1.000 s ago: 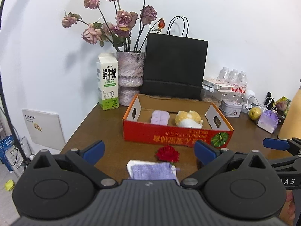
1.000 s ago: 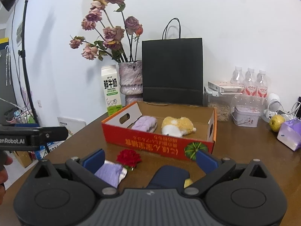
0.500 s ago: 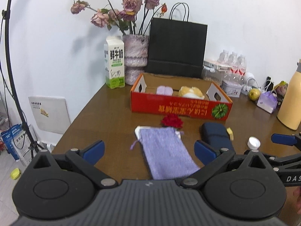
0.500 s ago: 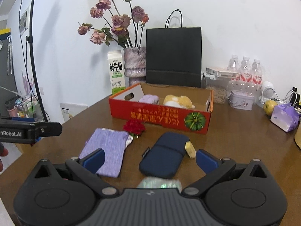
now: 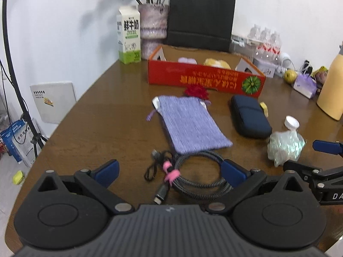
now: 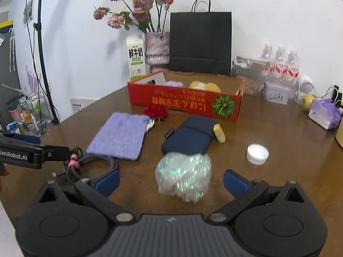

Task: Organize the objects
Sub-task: 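Move both tools back toward the remaining items on the table, then grasp the black braided cable with the left tool while the right tool grasps the iridescent bag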

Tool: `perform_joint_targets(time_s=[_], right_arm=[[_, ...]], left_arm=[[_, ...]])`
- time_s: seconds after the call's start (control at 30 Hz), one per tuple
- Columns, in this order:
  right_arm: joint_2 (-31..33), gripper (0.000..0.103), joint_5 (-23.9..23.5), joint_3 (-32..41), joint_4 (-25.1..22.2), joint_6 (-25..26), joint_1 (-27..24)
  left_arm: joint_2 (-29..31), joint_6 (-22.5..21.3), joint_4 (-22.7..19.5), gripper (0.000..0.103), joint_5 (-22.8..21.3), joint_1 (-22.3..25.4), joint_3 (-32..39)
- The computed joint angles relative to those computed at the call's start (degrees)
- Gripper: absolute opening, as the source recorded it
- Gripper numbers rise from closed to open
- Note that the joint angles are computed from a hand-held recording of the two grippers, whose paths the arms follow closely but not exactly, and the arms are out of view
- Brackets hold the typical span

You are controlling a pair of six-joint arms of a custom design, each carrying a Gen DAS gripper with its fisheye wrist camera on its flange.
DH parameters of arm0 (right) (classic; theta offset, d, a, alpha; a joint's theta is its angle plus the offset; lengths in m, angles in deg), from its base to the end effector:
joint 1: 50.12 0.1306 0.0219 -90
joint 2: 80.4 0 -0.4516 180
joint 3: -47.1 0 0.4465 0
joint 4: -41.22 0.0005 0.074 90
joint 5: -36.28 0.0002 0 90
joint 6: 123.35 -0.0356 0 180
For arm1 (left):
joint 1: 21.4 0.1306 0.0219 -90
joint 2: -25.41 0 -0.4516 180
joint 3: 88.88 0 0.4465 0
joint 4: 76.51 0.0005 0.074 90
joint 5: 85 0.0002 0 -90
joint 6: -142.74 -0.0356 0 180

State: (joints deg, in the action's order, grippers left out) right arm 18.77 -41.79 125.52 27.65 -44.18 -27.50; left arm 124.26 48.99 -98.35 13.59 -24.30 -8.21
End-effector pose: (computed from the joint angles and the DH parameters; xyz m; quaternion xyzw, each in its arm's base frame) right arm 0.5580 0.2240 0.3567 -0.0421 0.8798 0.0457 0.4713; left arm 0.5980 -0.0361 0.3671 0.0840 0.9005 -0.0648 0.4218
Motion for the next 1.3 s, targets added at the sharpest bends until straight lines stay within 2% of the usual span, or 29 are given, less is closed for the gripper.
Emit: perform_joint_targets(time_s=[0.27,0.6,0.73,0.83,1.07,1.3], right_arm=[[0.2,0.103,-0.7,-1.4,-0.4,-0.1,-0.8],[1.6,0.103,-2.7,-1.2,-0.6,-0.1,-2.6],[2.3,0.103,-3.2,-1.0,-0.6,-0.1,-3.0],[2.6,0.103,-3.5,-0.8,-0.5,-0.1,-3.2],[3.1,0.103,-4.0,-0.5,-0.3,0.2,-3.4],[3.1,0.103,-2.7,-0.7,3.0,-0.1,-3.1]], left_arm=[[2.1,0.6,-2.9,0.103,0.0,-1.5,1.3],[6.5,3.2,-5.8,0.103,-5.0,-4.5,5.1],[7.4,5.3,-4.8,0.103,-8.2,-5.6,5.7],[7.7,5.3,-4.0,0.103,-10.7,-6.4,5.6],[7.8,6.8,-3.9,0.103,-11.8,-6.8,5.8],[7.0,5.4,-1.4,0.100,-10.3,-6.2,4.1]])
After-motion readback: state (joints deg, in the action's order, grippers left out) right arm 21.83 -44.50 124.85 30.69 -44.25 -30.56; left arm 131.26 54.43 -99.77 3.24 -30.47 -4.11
